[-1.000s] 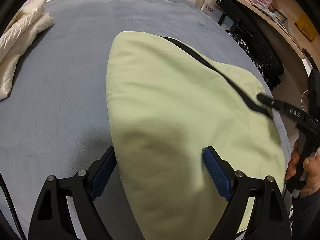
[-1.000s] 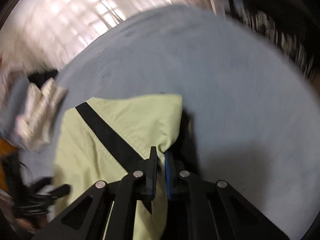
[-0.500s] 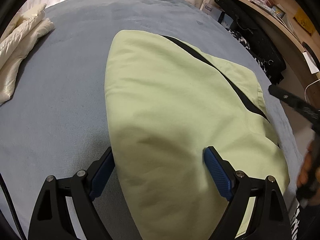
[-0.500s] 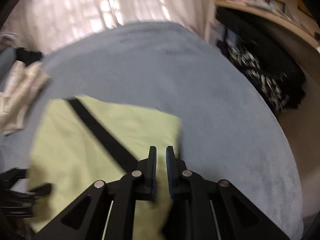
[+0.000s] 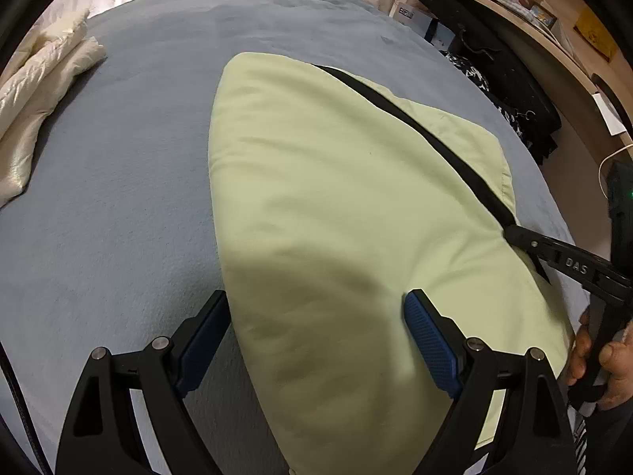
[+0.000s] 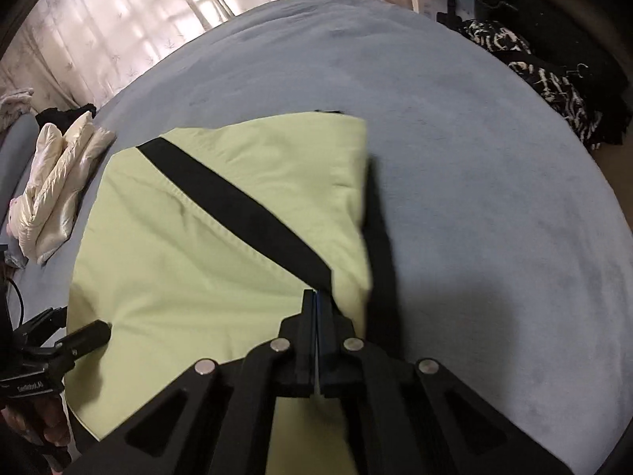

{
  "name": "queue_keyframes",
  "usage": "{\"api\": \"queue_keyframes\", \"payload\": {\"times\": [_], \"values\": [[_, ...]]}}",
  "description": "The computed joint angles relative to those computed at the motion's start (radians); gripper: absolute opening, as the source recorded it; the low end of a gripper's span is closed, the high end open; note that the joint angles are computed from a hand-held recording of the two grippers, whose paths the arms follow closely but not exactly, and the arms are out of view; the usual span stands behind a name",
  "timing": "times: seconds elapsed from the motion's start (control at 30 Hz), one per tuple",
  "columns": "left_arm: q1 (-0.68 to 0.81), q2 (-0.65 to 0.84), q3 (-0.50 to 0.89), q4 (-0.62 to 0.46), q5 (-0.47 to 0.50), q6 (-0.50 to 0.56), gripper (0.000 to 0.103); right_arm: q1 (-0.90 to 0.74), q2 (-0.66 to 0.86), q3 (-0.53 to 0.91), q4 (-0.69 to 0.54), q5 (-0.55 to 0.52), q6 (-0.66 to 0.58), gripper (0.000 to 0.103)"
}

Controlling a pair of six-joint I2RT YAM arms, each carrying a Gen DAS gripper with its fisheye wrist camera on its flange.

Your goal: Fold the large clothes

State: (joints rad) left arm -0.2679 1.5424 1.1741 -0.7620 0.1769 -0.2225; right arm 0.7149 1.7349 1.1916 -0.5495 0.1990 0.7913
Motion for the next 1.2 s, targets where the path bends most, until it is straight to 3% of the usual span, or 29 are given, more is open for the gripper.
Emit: {"api": "queue_keyframes", "payload": {"times": [0.43, 0.67, 0.73, 0.8, 0.87, 1.03, 1.1, 1.2], "values": [[-0.06, -0.072, 0.066, -0.159, -0.07, 0.023, 0.087, 0.037, -0.116, 0.008, -0.078, -0.013, 0.059, 0.003], [-0.104, -0.176, 0.117, -0.302, -0.118, 0.019, 0.088, 0.123, -0.209, 0.058, -0.199, 0.04, 0.094, 0.005], [-0.102, -0.187, 0.148, -0.356, -0.105, 0.019, 0.088, 0.146, -0.223, 0.081, -0.236, 0.059, 0.1, 0.014], [-0.101, -0.199, 0.168, -0.398, -0.097, 0.014, 0.088, 0.177, -0.243, 0.098, -0.269, 0.082, 0.108, 0.041], [-0.102, -0.212, 0.177, -0.42, -0.086, 0.004, 0.088, 0.206, -0.263, 0.11, -0.291, 0.106, 0.111, 0.056], [-0.075, -0.258, 0.167, -0.448, -0.025, -0.018, 0.088, 0.245, -0.295, 0.12, -0.335, 0.117, 0.119, 0.061], [-0.057, -0.27, 0.152, -0.445, 0.011, -0.023, 0.088, 0.244, -0.304, 0.108, -0.337, 0.106, 0.116, 0.072], [-0.022, -0.283, 0.106, -0.416, 0.054, -0.023, 0.088, 0.226, -0.316, 0.074, -0.33, 0.084, 0.107, 0.074]]}}
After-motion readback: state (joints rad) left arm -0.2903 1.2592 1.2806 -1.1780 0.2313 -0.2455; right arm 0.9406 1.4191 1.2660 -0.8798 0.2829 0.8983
